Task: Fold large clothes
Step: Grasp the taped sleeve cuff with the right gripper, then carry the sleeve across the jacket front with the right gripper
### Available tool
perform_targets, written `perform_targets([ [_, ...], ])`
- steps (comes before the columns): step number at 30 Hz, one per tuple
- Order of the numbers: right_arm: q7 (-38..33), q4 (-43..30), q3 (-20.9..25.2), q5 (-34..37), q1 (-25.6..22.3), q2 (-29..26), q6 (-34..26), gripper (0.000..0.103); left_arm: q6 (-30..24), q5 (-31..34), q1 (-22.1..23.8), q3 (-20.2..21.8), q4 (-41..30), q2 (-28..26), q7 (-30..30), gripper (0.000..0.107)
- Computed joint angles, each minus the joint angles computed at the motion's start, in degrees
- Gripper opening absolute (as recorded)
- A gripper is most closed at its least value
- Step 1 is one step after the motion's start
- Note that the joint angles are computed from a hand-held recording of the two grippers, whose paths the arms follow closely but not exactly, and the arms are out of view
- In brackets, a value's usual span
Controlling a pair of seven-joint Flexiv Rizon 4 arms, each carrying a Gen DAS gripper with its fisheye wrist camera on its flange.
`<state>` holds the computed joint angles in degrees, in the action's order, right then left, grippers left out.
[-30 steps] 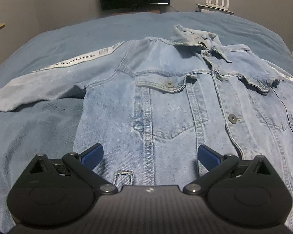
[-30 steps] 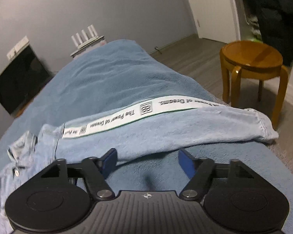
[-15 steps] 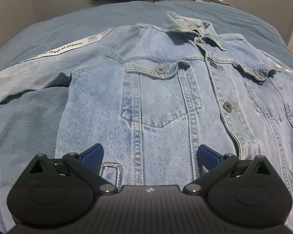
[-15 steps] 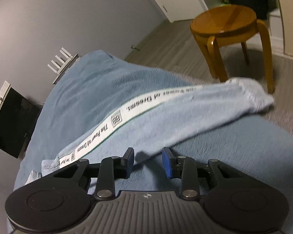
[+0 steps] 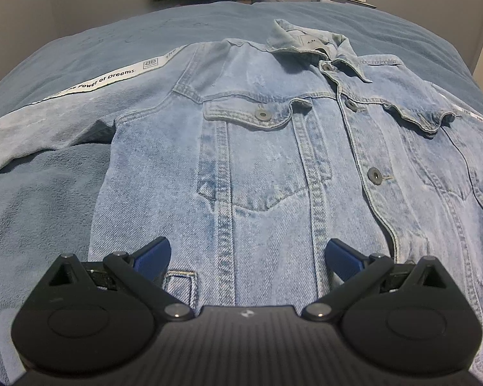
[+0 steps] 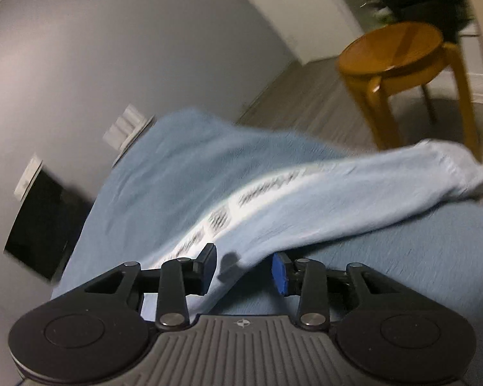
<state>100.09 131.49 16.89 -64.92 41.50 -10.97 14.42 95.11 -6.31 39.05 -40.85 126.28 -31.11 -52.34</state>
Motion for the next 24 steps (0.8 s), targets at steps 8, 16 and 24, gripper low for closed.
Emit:
perform_targets([
  [8,12.9,1.0,0.3,5.2,1.4,-0.8,-7.1,0.040,1.2,0.6,-1.4,1.3,-0.8,-0.7,-0.2,0.103],
  [16,9.0,-3.0,0.7,9.6,3.3,-3.0,-13.6,0.018,6.0,5.3,-7.9,9.5,-3.5,-2.6,-3.1,0.103],
  [24,-27.9,-17.6,-1.7,3.4,8.7,-9.6,-34.4,0.009,4.8,5.7,-10.0,11.9,-4.7,-3.1,-2.6,0.103],
])
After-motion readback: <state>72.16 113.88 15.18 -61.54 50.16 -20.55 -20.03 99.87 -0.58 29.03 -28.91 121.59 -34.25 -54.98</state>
